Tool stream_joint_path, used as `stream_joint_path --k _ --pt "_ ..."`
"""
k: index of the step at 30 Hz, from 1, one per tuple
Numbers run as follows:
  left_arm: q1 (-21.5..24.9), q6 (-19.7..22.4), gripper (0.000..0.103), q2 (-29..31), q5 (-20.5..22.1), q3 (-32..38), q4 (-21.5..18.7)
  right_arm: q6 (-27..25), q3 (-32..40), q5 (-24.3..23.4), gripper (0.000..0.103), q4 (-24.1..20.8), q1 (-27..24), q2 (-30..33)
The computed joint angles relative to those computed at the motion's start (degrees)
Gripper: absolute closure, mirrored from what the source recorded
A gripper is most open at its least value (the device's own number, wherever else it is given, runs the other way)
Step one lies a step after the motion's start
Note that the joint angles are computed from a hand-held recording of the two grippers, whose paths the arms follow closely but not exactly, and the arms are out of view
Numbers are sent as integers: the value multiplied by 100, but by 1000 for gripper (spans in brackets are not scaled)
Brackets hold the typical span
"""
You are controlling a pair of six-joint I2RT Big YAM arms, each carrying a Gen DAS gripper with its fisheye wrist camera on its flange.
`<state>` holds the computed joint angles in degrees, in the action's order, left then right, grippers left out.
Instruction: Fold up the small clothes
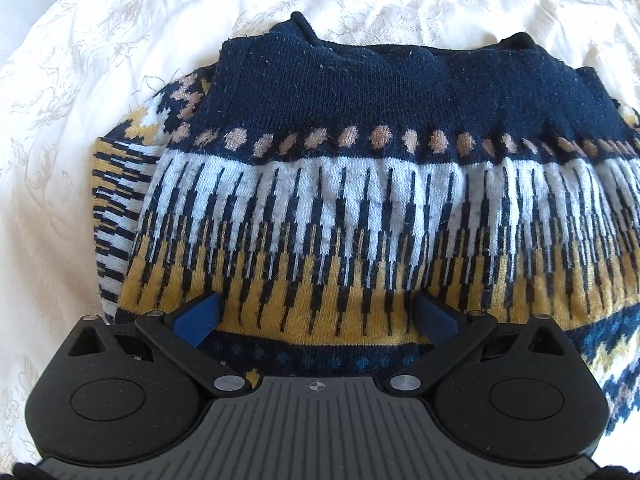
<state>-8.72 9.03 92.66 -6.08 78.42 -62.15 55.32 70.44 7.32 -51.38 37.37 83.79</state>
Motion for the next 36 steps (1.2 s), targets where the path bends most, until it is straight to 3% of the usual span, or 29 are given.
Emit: stream_joint_path --k 4,9,18,20,23,26,31,36 --pt "-47 -175 0 -10 -91 10 11 -11 -587 -162 1 594 -206 -424" --pt "-87 -471 0 -103 -206 -140 119 -177 -1111 -814 1 1508 -714 -654" --pt "-145 -864 0 -91 -402 -110 34 68 -1483 -2354 0 2926 -1469 -192" --pt "-155 -905 0 -84 -422 -85 -17 2 -1542 -2598 0 3363 -1538 -110" --pt "-164 -946 0 -76 -448 -46 -74 -206 -1400 -2892 0 3606 -1582 129" --pt "-187 -988 0 -68 -501 -57 -63 -521 -1159 -3104 0 3518 -1589 360" --pt "-205 -1068 0 -7 -594 41 -168 -961 -509 -2904 0 2417 -1453 615" --pt "-244 -1115 0 7 -709 58 -214 -1481 428 -2221 0 1083 -1129 1090"
